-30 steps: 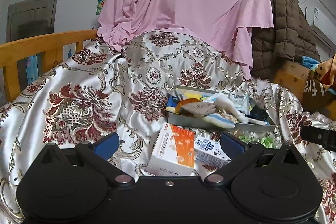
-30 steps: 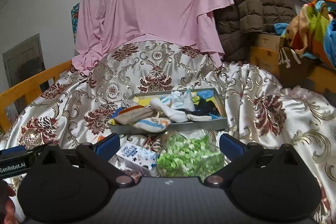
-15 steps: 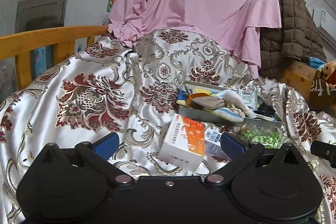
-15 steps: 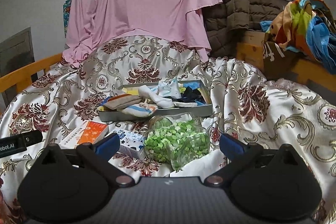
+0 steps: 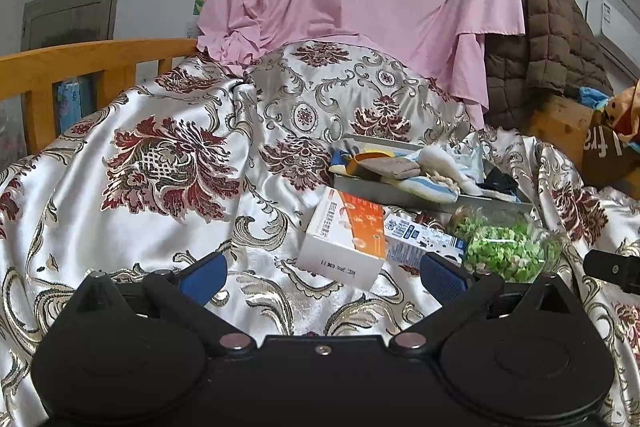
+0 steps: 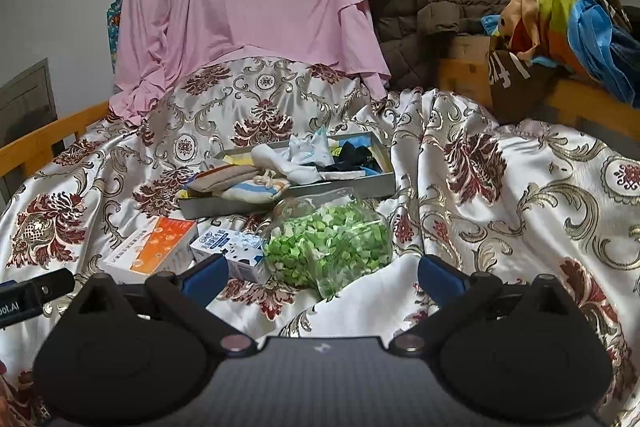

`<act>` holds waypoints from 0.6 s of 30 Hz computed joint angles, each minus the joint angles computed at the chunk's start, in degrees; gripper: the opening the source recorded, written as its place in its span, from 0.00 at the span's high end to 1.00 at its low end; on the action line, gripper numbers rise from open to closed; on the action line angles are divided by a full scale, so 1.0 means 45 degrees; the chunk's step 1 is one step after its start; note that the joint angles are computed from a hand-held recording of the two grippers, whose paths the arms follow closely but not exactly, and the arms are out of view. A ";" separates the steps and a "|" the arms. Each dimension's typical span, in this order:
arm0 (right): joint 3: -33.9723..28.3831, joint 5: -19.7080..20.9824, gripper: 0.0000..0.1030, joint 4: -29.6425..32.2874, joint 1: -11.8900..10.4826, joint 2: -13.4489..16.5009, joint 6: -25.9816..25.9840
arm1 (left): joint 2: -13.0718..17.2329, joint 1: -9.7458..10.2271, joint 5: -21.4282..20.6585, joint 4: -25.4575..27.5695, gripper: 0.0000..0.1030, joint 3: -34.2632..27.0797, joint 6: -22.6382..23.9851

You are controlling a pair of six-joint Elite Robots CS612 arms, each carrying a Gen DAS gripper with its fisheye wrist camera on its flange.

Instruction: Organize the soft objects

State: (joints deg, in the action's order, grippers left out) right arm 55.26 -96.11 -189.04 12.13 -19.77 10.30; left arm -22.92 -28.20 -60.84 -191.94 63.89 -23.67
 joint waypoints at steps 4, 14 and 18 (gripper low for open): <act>0.0012 -0.0004 0.00 0.0205 0.0039 0.0016 -0.0204 | -0.0037 0.0008 -0.0193 0.0064 0.01 0.0096 -0.0143; -0.0040 -0.0259 0.00 0.0298 0.0157 0.0087 -0.0656 | -0.0018 -0.0028 -0.0020 -0.0007 0.01 0.0140 -0.0164; -0.0084 -0.0391 0.00 0.0225 0.0180 0.0129 -0.0755 | -0.0010 -0.0048 0.0206 -0.0071 0.01 0.0144 -0.0213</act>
State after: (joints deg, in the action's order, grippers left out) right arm 54.89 -97.87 -188.03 12.94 -19.19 6.90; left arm -22.97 -28.42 -59.91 -192.26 64.54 -24.62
